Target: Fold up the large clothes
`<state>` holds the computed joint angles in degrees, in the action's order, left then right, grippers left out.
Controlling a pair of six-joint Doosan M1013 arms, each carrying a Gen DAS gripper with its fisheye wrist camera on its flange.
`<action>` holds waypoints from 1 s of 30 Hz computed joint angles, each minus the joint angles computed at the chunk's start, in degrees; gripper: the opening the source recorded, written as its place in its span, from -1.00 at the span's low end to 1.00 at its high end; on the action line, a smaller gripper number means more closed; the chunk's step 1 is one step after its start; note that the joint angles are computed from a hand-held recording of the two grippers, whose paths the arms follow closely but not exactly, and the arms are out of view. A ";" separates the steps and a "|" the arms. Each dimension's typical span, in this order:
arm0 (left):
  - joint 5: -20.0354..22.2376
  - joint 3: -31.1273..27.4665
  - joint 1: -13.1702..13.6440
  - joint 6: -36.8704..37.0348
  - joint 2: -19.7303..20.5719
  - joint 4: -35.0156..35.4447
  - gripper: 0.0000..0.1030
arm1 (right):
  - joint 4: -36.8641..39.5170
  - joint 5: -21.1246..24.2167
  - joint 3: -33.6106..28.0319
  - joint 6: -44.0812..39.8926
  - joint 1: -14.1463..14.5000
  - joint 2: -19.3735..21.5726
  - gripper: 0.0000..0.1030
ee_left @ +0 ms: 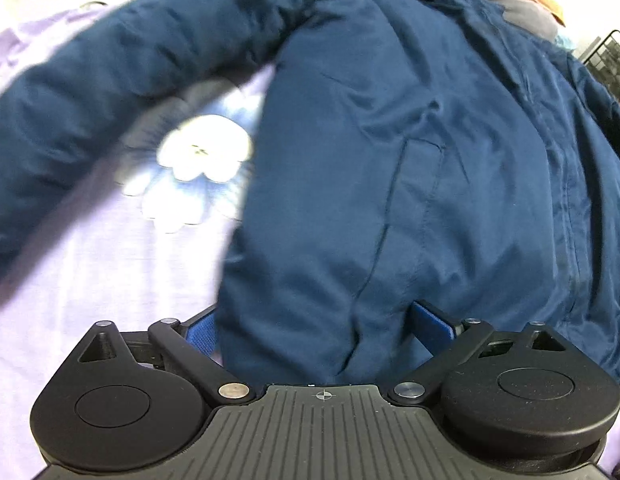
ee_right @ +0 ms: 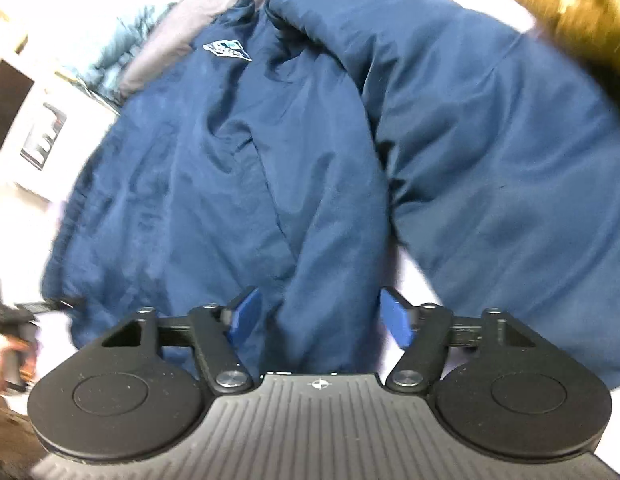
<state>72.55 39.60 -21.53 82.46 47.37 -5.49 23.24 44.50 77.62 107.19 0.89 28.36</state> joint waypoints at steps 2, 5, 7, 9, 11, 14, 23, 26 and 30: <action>-0.79 -0.42 -0.70 -1.25 0.32 0.75 1.00 | 3.30 -0.50 0.24 0.52 -0.55 0.96 0.34; -3.73 1.53 -1.33 -0.94 -1.01 0.95 0.92 | -1.57 -0.55 -1.24 5.51 0.33 2.30 -0.06; -5.31 3.02 -1.40 0.05 -2.48 0.18 0.39 | -2.63 0.04 -2.89 5.77 1.13 2.95 -0.62; -6.80 4.51 -0.80 0.04 -4.40 -3.29 0.31 | -5.73 0.16 -3.76 7.55 2.22 2.63 -0.67; -8.23 5.56 0.15 -0.69 -6.17 -8.59 0.21 | -3.39 -1.62 -2.97 6.62 2.21 1.48 -0.72; -9.07 6.56 1.19 -1.82 -8.84 -14.44 0.15 | 6.58 -5.11 -0.17 3.14 0.84 -1.59 -0.76; -4.21 14.31 1.85 -5.08 -14.85 -14.61 0.25 | 14.49 1.74 -0.31 -6.07 -0.13 -10.56 -0.78; -4.17 17.77 0.89 -11.18 -14.11 -11.22 0.47 | 4.52 7.91 -2.01 -0.61 1.14 -10.01 -0.76; -3.06 17.34 -1.84 -11.30 -11.41 -2.81 1.00 | -3.83 11.12 -1.47 8.65 3.15 -6.74 -0.69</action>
